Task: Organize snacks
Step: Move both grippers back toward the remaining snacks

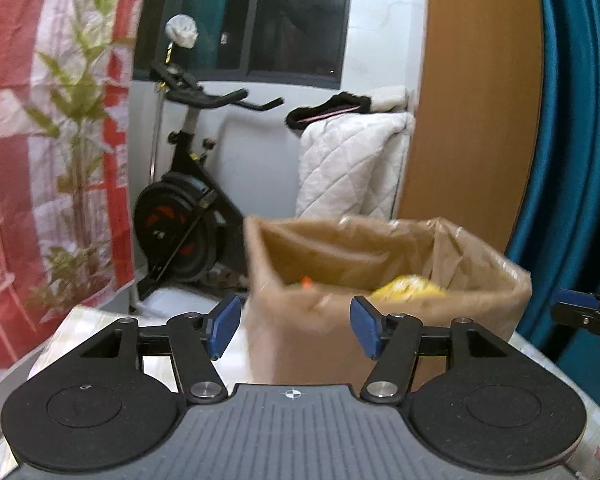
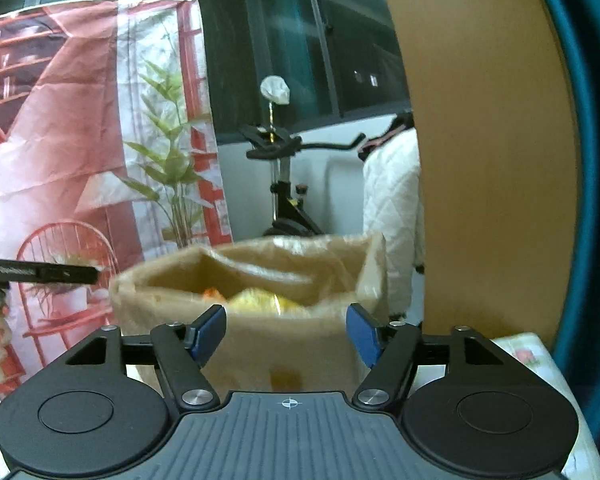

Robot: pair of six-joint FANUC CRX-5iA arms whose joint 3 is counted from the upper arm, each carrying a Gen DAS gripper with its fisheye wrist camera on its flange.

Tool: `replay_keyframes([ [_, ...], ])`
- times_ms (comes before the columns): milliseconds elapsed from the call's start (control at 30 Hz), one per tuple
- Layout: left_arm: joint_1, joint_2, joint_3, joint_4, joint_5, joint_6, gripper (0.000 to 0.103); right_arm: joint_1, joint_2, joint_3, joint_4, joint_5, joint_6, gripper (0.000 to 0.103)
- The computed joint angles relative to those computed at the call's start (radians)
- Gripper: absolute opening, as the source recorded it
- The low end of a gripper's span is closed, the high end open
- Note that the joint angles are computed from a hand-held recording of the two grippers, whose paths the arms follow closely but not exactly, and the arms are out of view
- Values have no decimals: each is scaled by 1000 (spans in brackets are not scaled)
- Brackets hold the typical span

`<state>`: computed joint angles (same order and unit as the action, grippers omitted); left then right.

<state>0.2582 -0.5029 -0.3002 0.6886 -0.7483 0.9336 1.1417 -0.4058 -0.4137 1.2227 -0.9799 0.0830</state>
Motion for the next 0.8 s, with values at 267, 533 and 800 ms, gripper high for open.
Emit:
replay_keyframes([
  [267,74,-19,-72,-20,-115,7,64,81,-8,-75,-105,-122,-50,63],
  [533,24,27,-86,-82,-149,7,64,40,79,-64,-288,-90,-36,76],
  [800,27,59,-109,-86,-204,-16,64,17,160,-58,-312,-71,-16,77],
])
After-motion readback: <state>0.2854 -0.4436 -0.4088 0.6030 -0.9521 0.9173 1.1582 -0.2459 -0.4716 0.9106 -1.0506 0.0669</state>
